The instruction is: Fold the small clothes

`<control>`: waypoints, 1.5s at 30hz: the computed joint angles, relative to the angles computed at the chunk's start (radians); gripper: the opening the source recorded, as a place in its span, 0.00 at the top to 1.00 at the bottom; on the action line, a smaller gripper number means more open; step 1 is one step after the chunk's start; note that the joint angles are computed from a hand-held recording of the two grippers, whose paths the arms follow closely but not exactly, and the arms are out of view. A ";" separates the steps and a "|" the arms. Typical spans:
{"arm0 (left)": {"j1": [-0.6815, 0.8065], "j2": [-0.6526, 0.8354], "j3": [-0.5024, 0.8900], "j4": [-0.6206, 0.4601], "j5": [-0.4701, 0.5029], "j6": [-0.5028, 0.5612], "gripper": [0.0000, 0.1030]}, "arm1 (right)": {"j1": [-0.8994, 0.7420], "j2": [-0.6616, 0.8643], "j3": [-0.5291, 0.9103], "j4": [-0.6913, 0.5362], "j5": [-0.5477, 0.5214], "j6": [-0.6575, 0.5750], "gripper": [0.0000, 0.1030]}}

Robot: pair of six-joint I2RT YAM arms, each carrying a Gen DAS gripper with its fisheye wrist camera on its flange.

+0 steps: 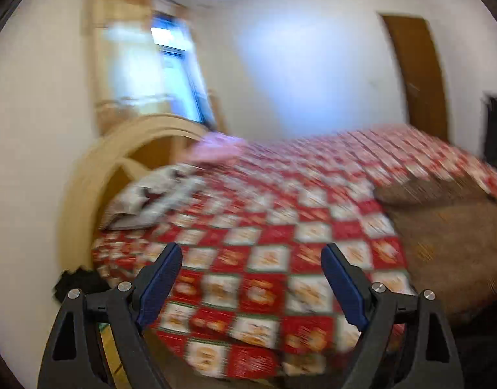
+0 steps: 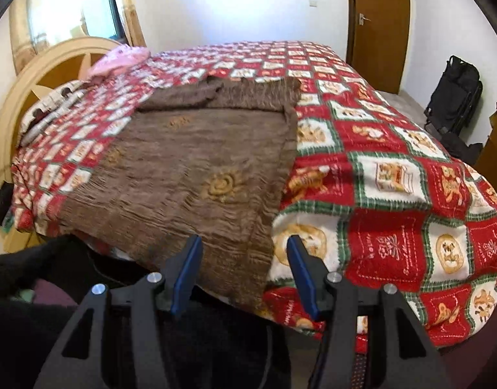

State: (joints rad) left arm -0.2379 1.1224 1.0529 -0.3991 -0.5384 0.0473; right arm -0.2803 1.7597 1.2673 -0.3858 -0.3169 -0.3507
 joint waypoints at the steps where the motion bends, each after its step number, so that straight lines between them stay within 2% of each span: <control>1: -0.046 0.053 0.005 0.008 -0.004 0.006 0.15 | -0.003 0.005 0.004 -0.005 0.000 0.002 0.44; 3: -0.112 0.177 0.023 0.026 0.039 0.001 0.15 | -0.008 0.010 0.007 -0.007 -0.001 0.010 0.44; 8: -0.211 0.511 0.107 0.025 0.233 -0.071 0.15 | -0.014 0.019 0.008 -0.016 -0.006 -0.004 0.44; 12: -0.242 0.655 0.145 0.014 0.313 -0.104 0.15 | -0.016 0.044 0.017 -0.021 -0.003 0.000 0.44; 18: -0.251 0.709 0.192 0.031 0.418 -0.164 0.15 | -0.021 0.080 0.034 -0.044 -0.019 -0.004 0.44; 22: -0.214 0.761 0.259 0.007 0.529 -0.209 0.15 | -0.015 0.100 0.042 -0.056 -0.028 0.001 0.44; 28: -0.180 0.744 0.233 0.033 0.639 -0.236 0.16 | 0.013 0.103 0.026 -0.042 -0.016 -0.008 0.43; 30: -0.172 0.737 0.228 0.040 0.684 -0.242 0.26 | 0.020 0.098 0.019 -0.038 -0.001 -0.022 0.43; 35: -0.197 0.743 0.241 0.022 0.641 -0.224 0.33 | -0.009 0.091 0.028 -0.040 -0.008 0.004 0.46; 41: -0.183 0.743 0.241 0.023 0.675 -0.247 0.38 | -0.025 0.106 0.045 -0.067 -0.036 0.025 0.43; 43: -0.180 0.738 0.239 0.021 0.710 -0.249 0.38 | 0.000 0.119 0.048 -0.096 -0.039 -0.010 0.49; 45: -0.179 0.736 0.240 0.015 0.745 -0.249 0.38 | 0.031 0.108 0.024 -0.069 0.006 -0.032 0.53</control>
State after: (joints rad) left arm -0.4167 1.8587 1.2930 -0.3843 0.2069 -0.2022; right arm -0.2490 1.8680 1.2909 -0.4549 -0.3111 -0.3822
